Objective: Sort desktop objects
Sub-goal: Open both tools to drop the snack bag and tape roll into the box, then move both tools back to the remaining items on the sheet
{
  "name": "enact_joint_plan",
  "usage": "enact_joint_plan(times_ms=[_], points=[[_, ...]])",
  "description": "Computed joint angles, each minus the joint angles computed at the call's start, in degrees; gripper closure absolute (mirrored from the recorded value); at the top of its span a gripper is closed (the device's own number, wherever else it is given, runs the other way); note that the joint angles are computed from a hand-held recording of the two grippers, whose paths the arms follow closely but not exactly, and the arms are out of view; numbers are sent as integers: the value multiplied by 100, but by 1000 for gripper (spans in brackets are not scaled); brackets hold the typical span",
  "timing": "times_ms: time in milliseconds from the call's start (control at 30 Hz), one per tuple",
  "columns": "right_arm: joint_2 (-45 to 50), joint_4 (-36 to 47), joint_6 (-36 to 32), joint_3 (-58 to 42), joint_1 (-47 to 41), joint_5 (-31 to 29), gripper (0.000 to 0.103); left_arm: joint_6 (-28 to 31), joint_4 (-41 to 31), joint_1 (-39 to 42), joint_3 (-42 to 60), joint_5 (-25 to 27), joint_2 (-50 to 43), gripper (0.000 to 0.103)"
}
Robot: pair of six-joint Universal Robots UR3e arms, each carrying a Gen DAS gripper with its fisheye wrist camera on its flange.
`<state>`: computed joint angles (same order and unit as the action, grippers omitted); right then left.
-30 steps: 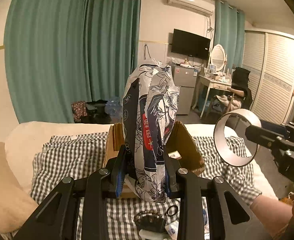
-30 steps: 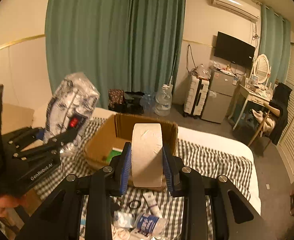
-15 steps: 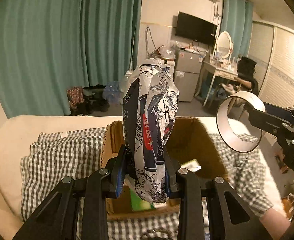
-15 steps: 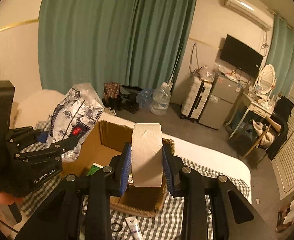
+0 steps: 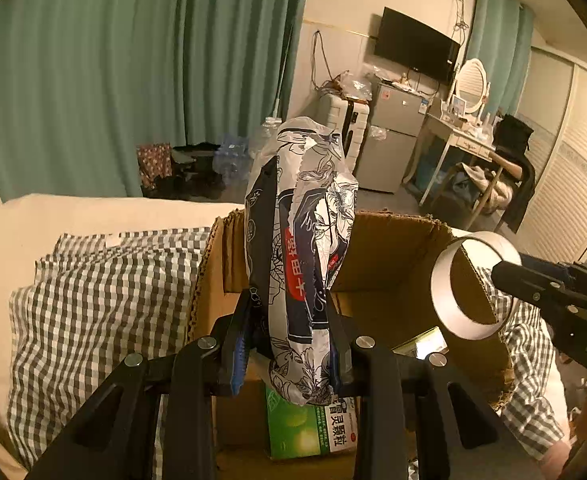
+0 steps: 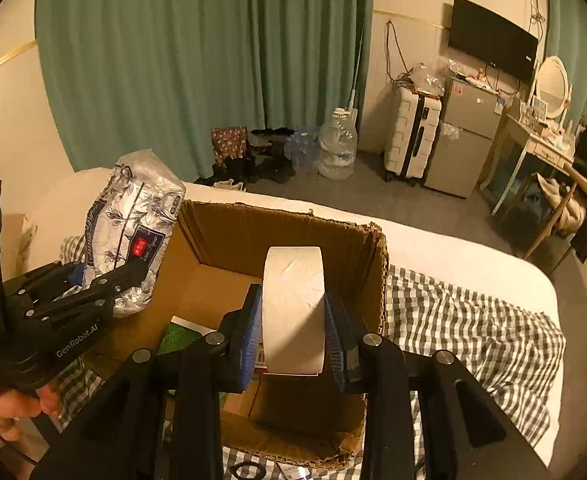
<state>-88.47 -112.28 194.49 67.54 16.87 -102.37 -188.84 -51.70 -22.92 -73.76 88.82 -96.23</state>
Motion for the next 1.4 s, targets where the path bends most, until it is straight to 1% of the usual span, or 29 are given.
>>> enact_joint_plan(times_ms=[67, 167, 233, 267, 300, 333, 367, 400, 467, 667, 833, 1000, 1167, 1233, 1300, 1333, 1400], points=[[-90, -14, 59, 138, -91, 161, 74, -35, 76, -71, -1, 57, -14, 72], [-143, -36, 62, 210, -101, 162, 74, 13, 44, -148, 50, 187, -51, 72], [-200, -155, 26, 298, -112, 192, 74, 25, 23, -125, -14, 217, -4, 70], [-235, -241, 30, 357, -105, 174, 73, -7, 3, -114, -30, 232, 16, 61], [-238, -271, 26, 360, -135, 173, 67, -50, -22, -83, -58, 204, 48, 48], [-259, -310, 53, 392, -134, 154, 60, -131, 25, -39, -139, 156, 109, 43], [-251, -356, 129, 397, -92, 77, 50, -172, 92, 8, -233, 112, 175, 33], [-271, -382, 155, 414, -94, 60, 48, -218, 133, 22, -287, 131, 216, 23], [-279, -376, 177, 391, -88, 36, 48, -285, 233, -3, -390, 256, 292, 18], [-411, -285, 206, 478, -119, 61, 48, -185, 58, 4, -488, 273, 470, 18], [-761, -114, 188, 626, -54, 9, 48, -204, -203, 58, -832, 133, 1013, 18], [-1259, 416, 324, 631, -60, 19, 48, -288, -542, 24, -1058, 160, 1645, 18], [-1476, 1092, 448, 301, 127, -328, 47, -175, -928, -232, -1139, 527, 2169, 18], [-1572, 1324, 575, 200, 212, -342, 46, -196, -1047, -310, -1269, 567, 2421, 18], [-1678, 1508, 775, 149, 472, -439, 41, -212, -1113, -507, -1346, 752, 2575, 18], [-1753, 1566, 893, 183, 653, -551, 40, -233, -1129, -634, -1397, 879, 2644, 18], [-1906, 1690, 1250, 325, 1151, -853, 34, -325, -1133, -872, -1510, 1104, 2783, 18]])
